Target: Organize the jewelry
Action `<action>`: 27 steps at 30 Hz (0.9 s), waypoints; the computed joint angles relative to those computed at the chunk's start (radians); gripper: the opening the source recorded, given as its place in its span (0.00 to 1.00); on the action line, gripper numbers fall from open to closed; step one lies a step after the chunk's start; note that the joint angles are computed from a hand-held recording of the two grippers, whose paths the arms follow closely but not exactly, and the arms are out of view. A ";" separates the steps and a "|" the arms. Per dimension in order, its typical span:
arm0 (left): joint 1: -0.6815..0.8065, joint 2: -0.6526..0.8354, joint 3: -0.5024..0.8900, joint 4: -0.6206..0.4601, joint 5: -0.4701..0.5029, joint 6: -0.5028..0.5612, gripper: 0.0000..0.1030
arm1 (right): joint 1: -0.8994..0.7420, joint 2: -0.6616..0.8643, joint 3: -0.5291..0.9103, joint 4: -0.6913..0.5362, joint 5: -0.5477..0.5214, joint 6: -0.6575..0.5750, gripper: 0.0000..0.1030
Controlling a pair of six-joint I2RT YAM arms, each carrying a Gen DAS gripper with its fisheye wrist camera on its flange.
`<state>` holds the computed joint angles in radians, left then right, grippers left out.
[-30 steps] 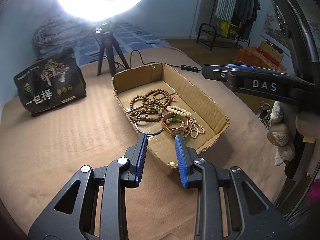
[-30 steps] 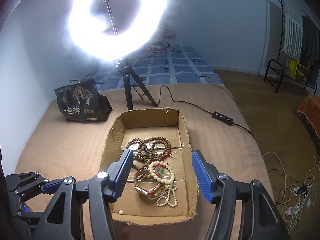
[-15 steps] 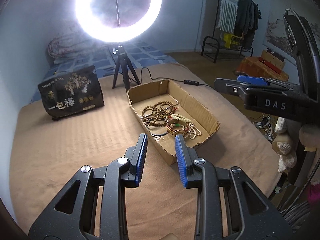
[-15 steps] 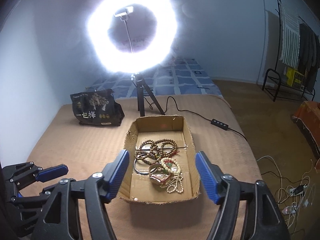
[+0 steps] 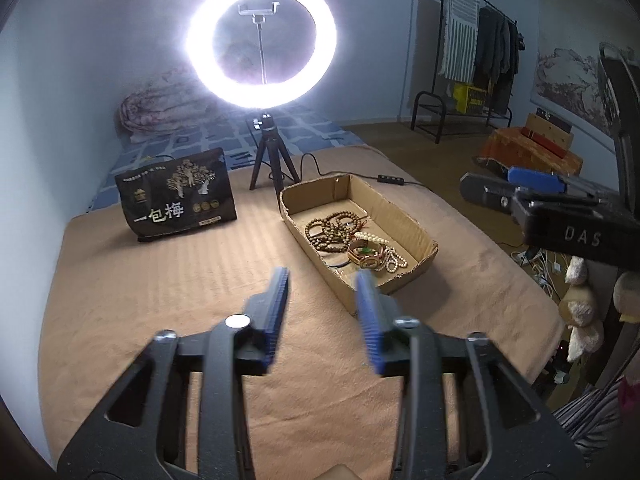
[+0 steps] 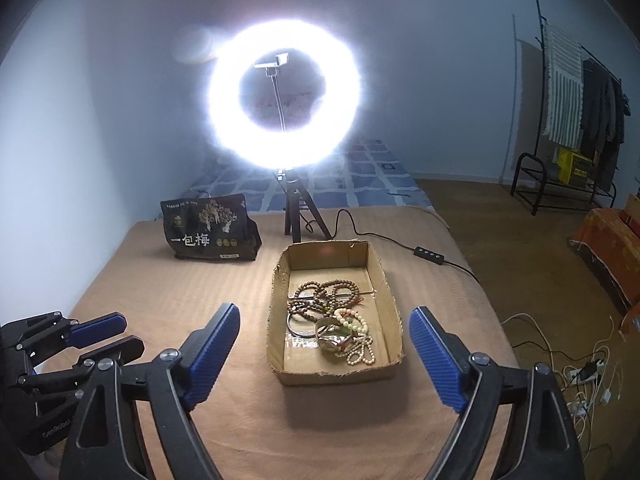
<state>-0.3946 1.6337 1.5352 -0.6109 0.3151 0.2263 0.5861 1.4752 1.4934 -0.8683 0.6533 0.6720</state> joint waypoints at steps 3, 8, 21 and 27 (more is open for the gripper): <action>0.012 -0.035 -0.031 0.021 0.012 -0.005 0.51 | 0.037 -0.005 -0.009 -0.011 0.035 0.048 0.89; 0.020 -0.061 -0.041 0.029 0.028 -0.004 0.70 | 0.087 0.007 0.002 -0.055 0.110 0.102 1.00; 0.006 -0.121 -0.088 0.084 -0.038 -0.030 0.98 | 0.113 0.022 0.018 -0.098 0.243 0.130 1.00; 0.007 -0.113 -0.077 0.077 -0.064 -0.047 0.98 | 0.115 0.029 0.023 -0.111 0.242 0.141 1.00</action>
